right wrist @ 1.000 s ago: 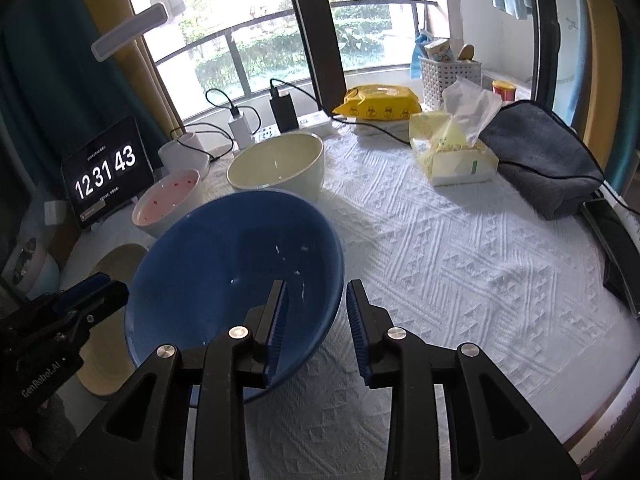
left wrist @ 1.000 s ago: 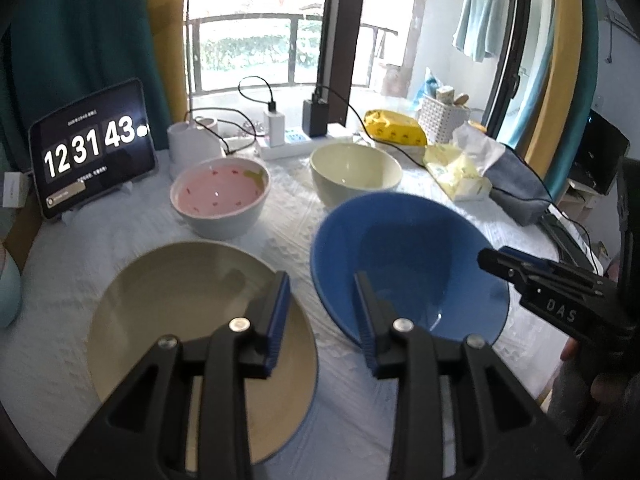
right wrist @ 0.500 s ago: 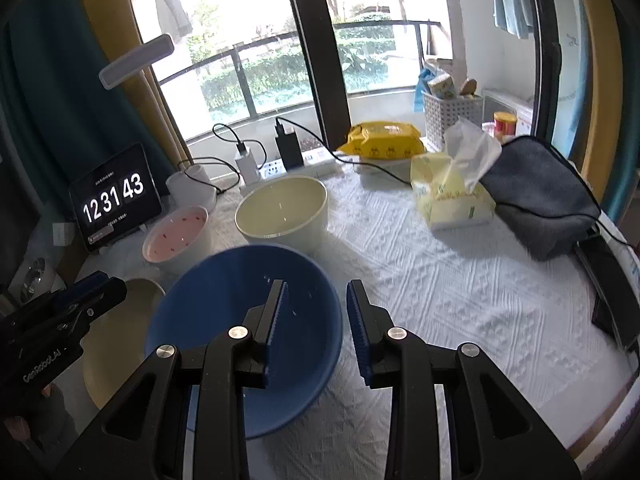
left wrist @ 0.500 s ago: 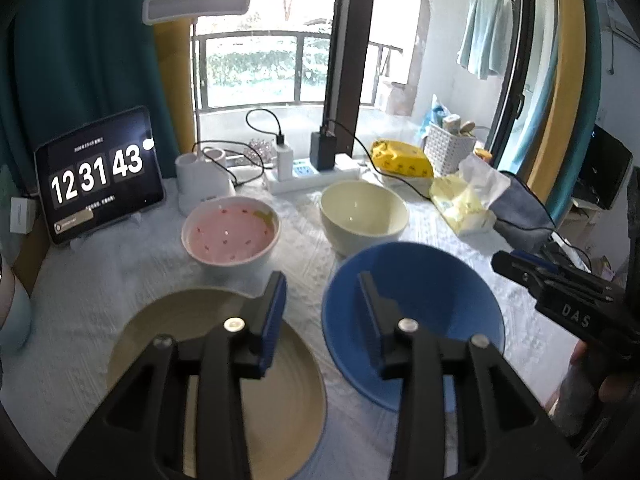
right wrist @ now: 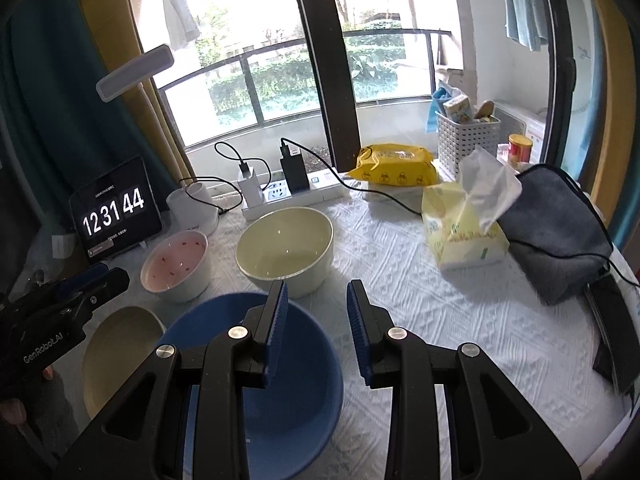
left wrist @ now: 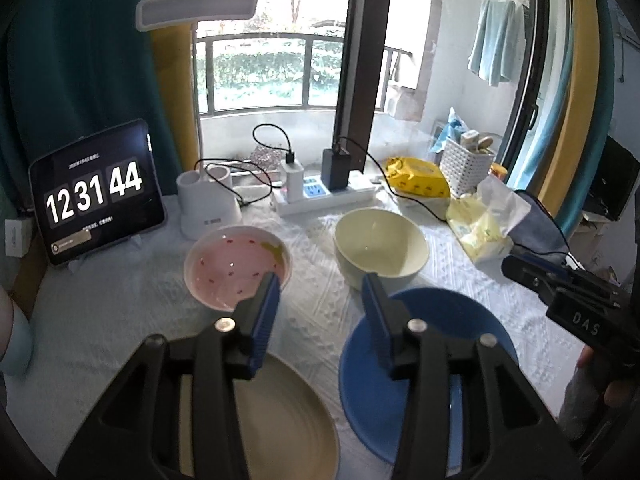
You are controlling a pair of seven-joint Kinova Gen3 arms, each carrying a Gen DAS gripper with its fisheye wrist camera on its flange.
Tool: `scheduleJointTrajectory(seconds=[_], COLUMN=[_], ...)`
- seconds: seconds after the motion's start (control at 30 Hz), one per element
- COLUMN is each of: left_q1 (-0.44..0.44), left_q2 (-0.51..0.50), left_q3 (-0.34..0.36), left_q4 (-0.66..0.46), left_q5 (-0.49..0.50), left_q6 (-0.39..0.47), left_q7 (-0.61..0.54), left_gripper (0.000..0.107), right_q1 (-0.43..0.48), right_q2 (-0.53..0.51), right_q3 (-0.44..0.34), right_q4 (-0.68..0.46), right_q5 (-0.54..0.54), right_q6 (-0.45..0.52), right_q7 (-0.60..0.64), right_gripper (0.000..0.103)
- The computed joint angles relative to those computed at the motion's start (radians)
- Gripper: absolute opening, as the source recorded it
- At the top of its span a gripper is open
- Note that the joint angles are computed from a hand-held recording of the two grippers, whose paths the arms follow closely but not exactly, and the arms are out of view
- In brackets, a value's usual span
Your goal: Organize plates and bowls
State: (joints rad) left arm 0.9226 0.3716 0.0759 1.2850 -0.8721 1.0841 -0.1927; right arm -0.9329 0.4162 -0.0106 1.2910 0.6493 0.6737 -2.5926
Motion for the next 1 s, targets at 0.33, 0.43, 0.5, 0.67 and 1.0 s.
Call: scheduleJointTrajectory(seconds=[0.33,0.43,0.5,0.67,1.0], left_q1=[-0.065,-0.071,-0.078,-0.1,-0.15], left_q2=[0.049,0.068,0.085,0.14,0.232], left_q3=[-0.014,-0.028,-0.038,-0.057,-0.074], left_q4=[-0.062,-0.089,-0.114,-0.195,-0.337], left_q5=[0.085,0.112,0.133,0.201,0.354], left_q6=[-0.074,-0.083,-0.087,-0.072,-0.013], left_q7=[-0.122,-0.15,-0.171,-0.231,-0.374], left_gripper=[0.044,0.044,0.044,0.044,0.044], right_q1=[0.059,0.081,0.103,0.162,0.263], right_q2=[0.079,0.104,0.12,0.164,0.298], right_q3=[-0.004,-0.004,-0.01,-0.036,-0.104], right_q4=[-0.116,-0.147,-0.166,-0.24,-0.468], right_q5=[-0.093,-0.124,-0.15,-0.259,-0.505], right_q6=[0.011,0.007,-0.004,0.012,0.151], right_q7=[0.173,0.238,0.296,0.446,0.721], right_gripper=[0.034,0.043,0.048,0.052,0.052])
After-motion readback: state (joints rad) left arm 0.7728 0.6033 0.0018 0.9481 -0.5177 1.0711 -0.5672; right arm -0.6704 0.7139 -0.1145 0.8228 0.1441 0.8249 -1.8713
